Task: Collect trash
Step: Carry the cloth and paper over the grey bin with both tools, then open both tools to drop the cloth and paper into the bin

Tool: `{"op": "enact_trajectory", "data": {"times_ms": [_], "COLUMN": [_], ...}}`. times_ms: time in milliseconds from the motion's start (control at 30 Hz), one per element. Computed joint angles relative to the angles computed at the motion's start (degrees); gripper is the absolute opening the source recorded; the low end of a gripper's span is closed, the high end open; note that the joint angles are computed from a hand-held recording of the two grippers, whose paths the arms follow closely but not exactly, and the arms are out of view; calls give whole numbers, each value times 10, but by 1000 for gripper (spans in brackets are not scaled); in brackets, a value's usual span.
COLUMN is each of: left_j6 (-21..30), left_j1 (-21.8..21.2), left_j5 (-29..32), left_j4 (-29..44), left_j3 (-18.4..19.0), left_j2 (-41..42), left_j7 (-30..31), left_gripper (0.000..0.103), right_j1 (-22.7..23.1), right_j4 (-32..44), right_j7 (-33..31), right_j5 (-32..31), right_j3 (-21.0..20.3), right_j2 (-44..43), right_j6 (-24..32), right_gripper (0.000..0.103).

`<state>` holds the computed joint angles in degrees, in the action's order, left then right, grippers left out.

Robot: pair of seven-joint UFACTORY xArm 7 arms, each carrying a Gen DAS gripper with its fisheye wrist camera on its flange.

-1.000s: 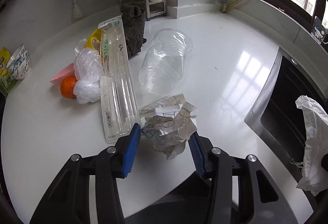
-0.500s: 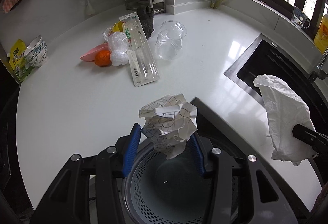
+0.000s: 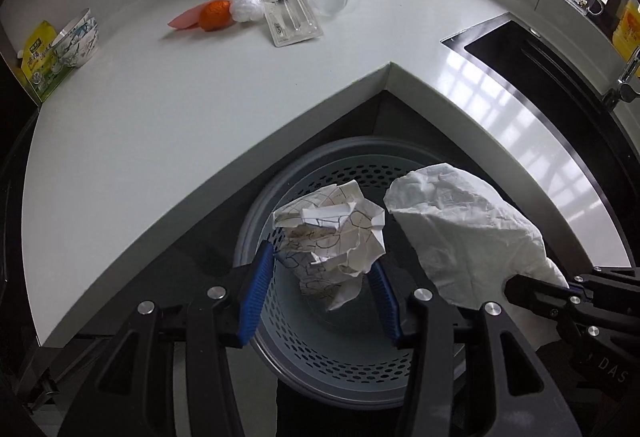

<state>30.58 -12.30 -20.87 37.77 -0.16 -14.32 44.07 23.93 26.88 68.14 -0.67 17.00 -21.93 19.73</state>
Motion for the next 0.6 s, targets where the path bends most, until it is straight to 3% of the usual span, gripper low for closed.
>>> {"op": "enact_trajectory", "data": {"times_ms": [333,433,567,600], "left_j6": [-34,-41,-36,-35], "left_j1": [3,2,4,5], "left_j5": [6,7,6,9], "left_j4": [-22,-30,-28,-27], "left_j3": [-5,-5,-1,-1], "left_j2": [23,14,15,15], "left_j7": [2,2,-2,-5], "left_gripper": [52,60,66,66], "right_j1": [18,6,-7,-10], "right_j4": [-5,-5,1,-1], "right_j7": [-24,-8,26,36], "right_j5": [37,20,-8,-15], "right_j3": [-20,-9,5,9], "right_j2": [66,68,65,62], "right_j6": [-45,-43,-29,-28], "right_gripper": [4,6,35,37]}}
